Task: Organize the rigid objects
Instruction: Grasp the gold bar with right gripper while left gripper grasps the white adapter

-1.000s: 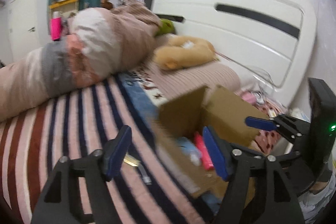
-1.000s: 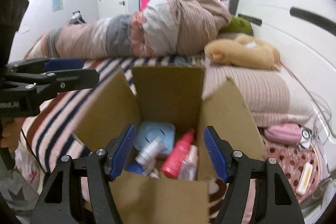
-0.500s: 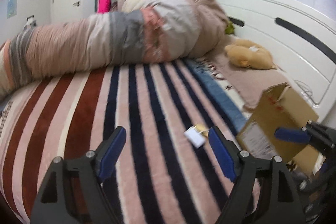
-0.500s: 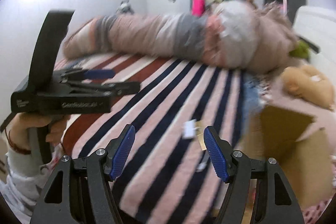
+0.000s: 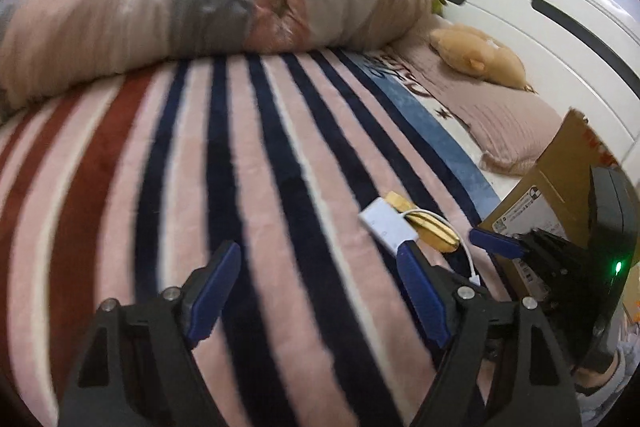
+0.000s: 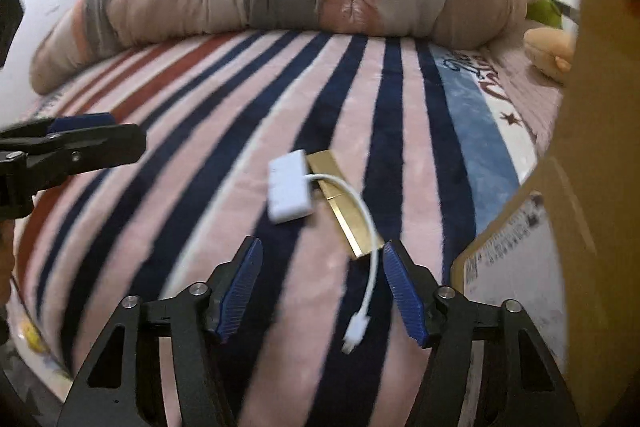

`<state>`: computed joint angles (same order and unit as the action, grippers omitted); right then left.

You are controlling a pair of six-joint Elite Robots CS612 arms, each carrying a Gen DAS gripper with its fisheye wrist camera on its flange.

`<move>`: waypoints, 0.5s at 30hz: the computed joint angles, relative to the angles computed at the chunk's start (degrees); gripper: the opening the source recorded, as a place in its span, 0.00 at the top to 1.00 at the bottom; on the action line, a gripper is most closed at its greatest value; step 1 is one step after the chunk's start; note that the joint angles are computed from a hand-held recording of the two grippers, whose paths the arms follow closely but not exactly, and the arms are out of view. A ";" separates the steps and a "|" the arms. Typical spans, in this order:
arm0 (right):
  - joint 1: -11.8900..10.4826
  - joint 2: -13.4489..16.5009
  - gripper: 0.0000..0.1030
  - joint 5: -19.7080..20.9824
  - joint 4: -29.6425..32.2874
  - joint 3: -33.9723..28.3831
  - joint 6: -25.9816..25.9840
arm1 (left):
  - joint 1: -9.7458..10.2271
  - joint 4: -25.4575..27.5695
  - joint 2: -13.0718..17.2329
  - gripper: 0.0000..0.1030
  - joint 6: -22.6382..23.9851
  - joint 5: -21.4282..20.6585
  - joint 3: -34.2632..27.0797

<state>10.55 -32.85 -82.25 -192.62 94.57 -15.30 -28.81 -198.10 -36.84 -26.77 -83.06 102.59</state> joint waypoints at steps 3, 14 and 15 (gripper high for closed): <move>0.51 1.79 0.47 -2.73 -1.19 -2.00 -2.36 | 0.78 1.91 2.27 0.24 1.60 -4.25 -3.79; -0.14 2.15 0.87 -0.94 -0.39 -1.54 -0.29 | 1.12 7.80 6.23 0.25 5.06 -10.03 -10.90; -0.18 1.90 0.87 -0.73 -0.44 -1.04 -0.03 | 1.07 7.94 6.31 0.26 5.38 -9.97 -11.08</move>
